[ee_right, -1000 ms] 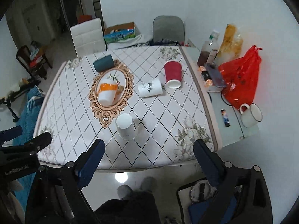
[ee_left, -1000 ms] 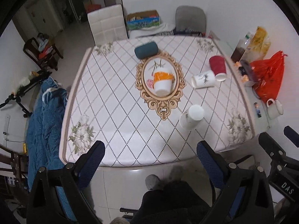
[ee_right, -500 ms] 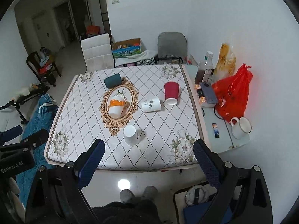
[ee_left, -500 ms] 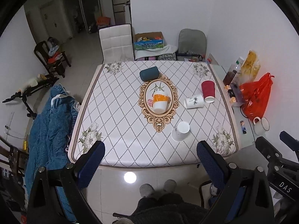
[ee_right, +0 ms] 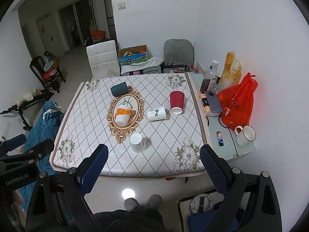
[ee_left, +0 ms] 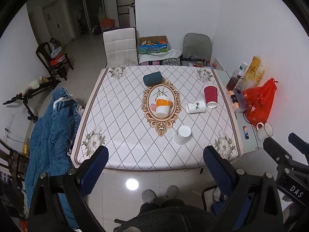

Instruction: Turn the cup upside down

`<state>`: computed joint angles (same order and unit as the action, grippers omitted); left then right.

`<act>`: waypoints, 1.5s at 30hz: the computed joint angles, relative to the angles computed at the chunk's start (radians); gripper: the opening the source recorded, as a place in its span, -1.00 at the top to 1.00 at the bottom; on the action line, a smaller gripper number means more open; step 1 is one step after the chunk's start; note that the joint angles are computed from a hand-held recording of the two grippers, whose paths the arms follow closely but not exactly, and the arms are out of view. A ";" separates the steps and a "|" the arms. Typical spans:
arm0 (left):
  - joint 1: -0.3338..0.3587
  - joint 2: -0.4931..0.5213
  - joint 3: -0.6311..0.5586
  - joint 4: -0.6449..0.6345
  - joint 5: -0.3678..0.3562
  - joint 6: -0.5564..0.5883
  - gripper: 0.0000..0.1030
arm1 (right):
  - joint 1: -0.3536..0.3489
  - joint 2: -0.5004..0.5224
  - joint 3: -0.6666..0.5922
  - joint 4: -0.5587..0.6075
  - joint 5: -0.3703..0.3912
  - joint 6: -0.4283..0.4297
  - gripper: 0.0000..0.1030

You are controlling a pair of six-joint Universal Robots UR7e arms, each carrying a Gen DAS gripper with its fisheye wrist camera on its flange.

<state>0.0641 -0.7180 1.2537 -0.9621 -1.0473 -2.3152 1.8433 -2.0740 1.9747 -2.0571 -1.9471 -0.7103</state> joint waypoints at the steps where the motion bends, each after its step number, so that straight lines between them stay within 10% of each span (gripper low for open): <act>1: -0.001 0.001 -0.002 0.000 -0.001 -0.001 -0.95 | -0.006 0.000 0.001 -0.001 0.004 -0.002 -0.90; 45: -0.001 0.008 -0.015 0.018 -0.041 -0.024 -0.95 | 0.023 0.013 0.013 0.041 -0.013 0.000 -0.90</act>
